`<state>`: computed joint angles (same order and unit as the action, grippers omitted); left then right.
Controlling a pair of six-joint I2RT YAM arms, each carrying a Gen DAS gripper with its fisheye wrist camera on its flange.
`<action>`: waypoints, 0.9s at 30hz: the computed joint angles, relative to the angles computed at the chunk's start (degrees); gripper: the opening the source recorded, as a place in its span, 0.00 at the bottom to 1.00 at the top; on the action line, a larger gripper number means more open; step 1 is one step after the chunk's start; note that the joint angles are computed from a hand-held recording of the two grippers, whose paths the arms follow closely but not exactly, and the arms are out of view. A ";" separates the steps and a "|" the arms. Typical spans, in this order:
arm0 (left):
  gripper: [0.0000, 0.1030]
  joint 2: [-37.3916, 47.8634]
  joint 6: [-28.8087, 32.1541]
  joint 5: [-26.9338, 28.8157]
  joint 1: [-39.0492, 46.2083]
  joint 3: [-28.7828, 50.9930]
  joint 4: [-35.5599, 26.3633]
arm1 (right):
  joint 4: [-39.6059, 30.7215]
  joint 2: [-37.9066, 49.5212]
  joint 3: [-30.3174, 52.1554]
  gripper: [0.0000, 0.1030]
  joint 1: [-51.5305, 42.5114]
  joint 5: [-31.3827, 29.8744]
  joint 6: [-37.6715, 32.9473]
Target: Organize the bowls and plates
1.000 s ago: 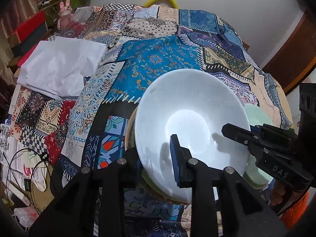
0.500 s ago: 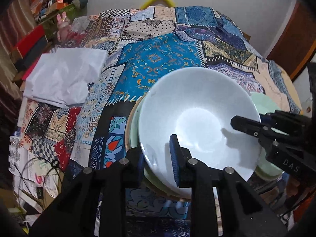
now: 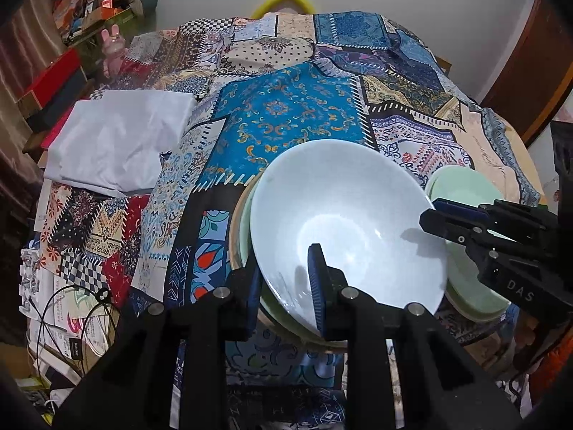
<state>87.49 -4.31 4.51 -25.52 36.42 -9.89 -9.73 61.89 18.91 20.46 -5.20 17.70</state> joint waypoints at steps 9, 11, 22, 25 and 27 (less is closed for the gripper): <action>0.24 -1.32 0.43 3.76 2.17 -0.28 -1.28 | -0.66 -0.87 -0.05 0.22 -2.69 -0.53 -1.27; 0.24 -1.54 0.64 4.35 2.56 -0.39 -1.42 | -0.63 -0.71 0.04 0.24 -3.00 -0.77 -1.39; 0.57 -3.50 1.47 2.52 5.60 -2.50 0.24 | 2.50 4.30 1.04 0.26 -1.38 -0.67 -1.21; 0.57 0.79 1.36 5.20 6.75 -2.10 1.05 | 3.56 6.36 1.39 0.26 -0.76 -0.67 -1.04; 0.57 3.07 1.09 7.68 7.38 -1.95 1.77 | 4.06 7.76 1.73 0.26 -0.31 -0.61 -0.96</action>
